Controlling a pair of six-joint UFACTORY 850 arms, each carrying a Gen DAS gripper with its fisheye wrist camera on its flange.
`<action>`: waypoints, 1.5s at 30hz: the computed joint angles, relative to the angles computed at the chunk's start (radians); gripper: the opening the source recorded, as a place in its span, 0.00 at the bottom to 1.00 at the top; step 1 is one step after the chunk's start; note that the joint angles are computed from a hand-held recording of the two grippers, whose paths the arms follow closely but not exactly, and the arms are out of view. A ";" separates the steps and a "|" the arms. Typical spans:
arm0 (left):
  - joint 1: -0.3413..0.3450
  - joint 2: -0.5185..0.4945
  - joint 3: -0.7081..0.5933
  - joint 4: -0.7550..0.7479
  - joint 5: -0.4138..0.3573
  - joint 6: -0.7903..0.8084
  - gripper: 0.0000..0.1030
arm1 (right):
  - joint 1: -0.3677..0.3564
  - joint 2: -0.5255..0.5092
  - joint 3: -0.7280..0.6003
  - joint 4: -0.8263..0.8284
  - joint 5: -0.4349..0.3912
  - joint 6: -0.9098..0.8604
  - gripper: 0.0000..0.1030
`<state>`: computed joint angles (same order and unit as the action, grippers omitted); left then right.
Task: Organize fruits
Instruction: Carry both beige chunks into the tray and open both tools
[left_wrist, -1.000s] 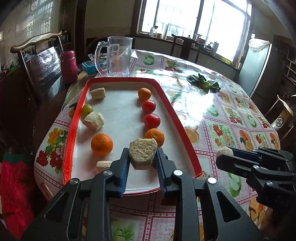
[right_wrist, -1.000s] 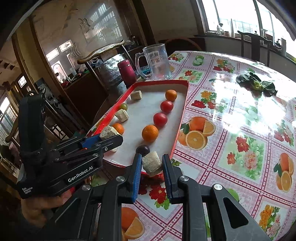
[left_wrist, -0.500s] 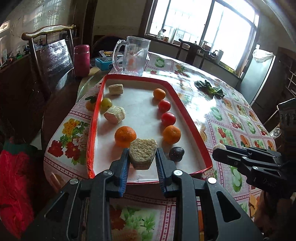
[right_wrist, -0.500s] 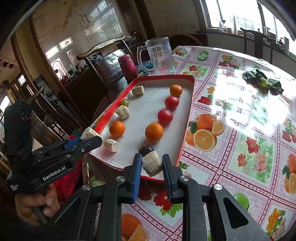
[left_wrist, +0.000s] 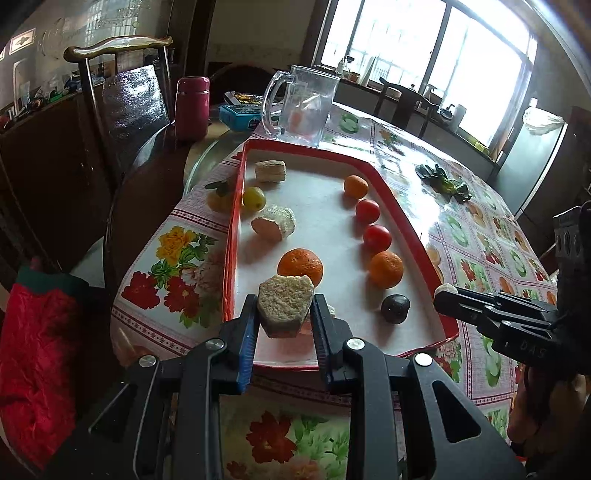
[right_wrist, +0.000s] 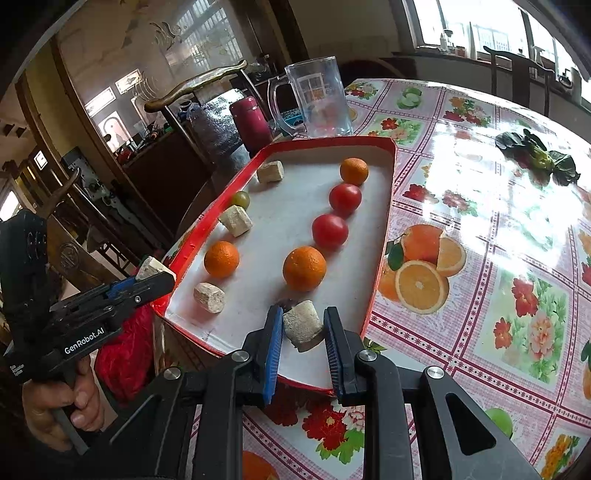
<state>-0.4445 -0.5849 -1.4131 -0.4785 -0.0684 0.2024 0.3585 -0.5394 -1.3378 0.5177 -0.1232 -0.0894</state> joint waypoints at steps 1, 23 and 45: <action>-0.001 -0.008 -0.009 0.034 -0.006 -0.032 0.25 | -0.001 -0.004 -0.004 -0.021 -0.001 0.019 0.22; 0.000 -0.074 -0.090 0.152 -0.057 -0.144 0.25 | -0.015 -0.077 -0.075 0.025 -0.042 -0.031 0.22; 0.000 -0.062 -0.074 0.213 -0.052 -0.207 0.40 | -0.009 -0.048 -0.044 0.115 -0.039 -0.130 0.34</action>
